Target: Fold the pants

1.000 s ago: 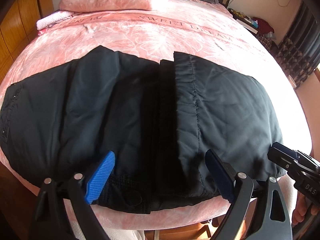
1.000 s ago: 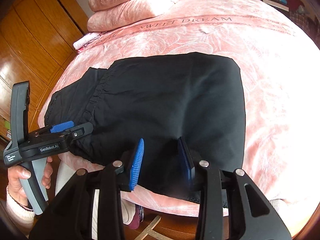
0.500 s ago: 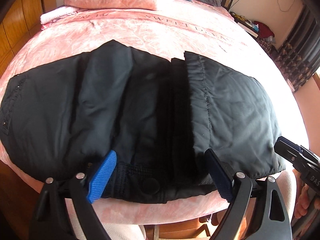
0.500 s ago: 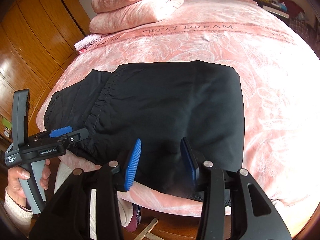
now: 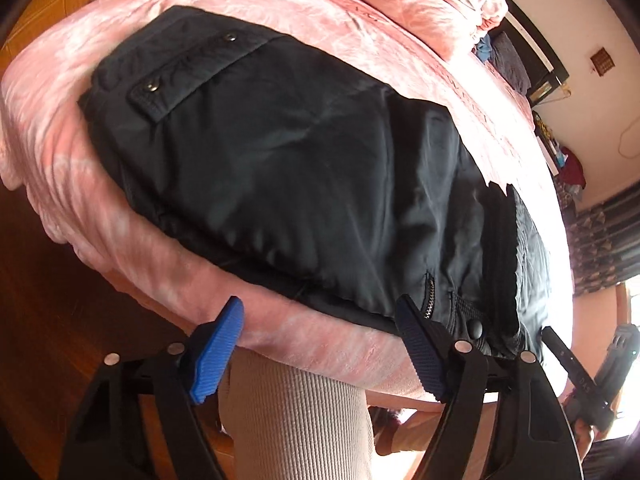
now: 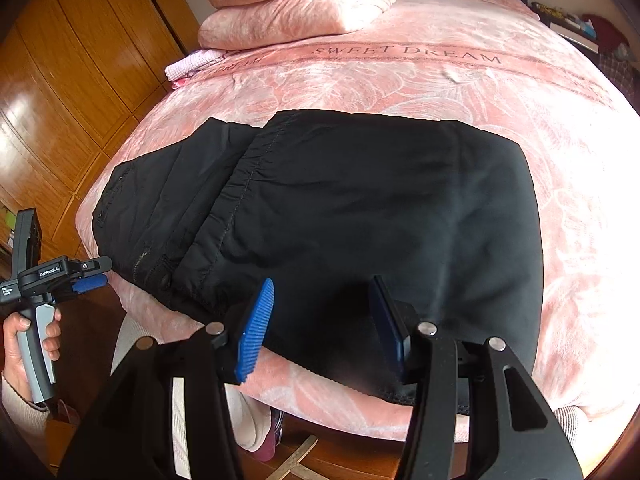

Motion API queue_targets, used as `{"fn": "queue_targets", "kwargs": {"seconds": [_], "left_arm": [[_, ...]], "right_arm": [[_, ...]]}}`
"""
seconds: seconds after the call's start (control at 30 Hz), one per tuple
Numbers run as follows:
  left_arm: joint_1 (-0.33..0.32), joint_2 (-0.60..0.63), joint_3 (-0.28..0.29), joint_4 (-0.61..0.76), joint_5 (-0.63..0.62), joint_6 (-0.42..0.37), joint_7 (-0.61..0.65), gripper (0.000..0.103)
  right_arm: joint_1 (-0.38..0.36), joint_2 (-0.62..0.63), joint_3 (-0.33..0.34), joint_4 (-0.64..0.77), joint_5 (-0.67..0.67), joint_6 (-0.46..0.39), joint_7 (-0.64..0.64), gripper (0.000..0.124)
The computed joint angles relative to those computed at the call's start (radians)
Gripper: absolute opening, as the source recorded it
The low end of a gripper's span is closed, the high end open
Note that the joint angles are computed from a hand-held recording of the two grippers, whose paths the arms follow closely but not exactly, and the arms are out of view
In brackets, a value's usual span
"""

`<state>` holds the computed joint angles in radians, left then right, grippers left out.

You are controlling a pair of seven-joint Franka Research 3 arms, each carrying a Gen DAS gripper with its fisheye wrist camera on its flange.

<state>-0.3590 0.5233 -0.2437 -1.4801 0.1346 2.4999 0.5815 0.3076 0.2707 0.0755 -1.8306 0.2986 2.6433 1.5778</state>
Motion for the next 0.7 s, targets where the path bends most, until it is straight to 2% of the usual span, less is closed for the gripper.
{"fn": "queue_targets", "kwargs": {"seconds": [0.13,0.2,0.4,0.53,0.7], "left_arm": [[0.077,-0.058,-0.029,-0.150,-0.126,0.144,-0.047,0.078],[0.109,-0.069,-0.045,-0.193,-0.176,0.186,-0.045,0.078],[0.145,-0.041,-0.077,-0.194,-0.259,0.238,-0.023,0.077],[0.144,-0.032,-0.069,-0.186,-0.261,0.268,-0.037,0.076],[0.147,-0.044,-0.045,-0.202,-0.240,0.304,-0.073,0.071]], "right_arm": [[0.008,0.013,-0.005,0.013,-0.023,-0.015,0.010,0.052],[0.007,0.018,-0.004,0.016,-0.023,-0.019,0.010,0.052],[0.018,0.035,-0.009,0.034,-0.044,-0.025,0.025,0.059],[0.030,0.043,-0.016,0.042,-0.088,-0.029,0.031,0.061],[0.023,0.051,-0.011,0.045,-0.081,-0.028,0.021,0.062]]}}
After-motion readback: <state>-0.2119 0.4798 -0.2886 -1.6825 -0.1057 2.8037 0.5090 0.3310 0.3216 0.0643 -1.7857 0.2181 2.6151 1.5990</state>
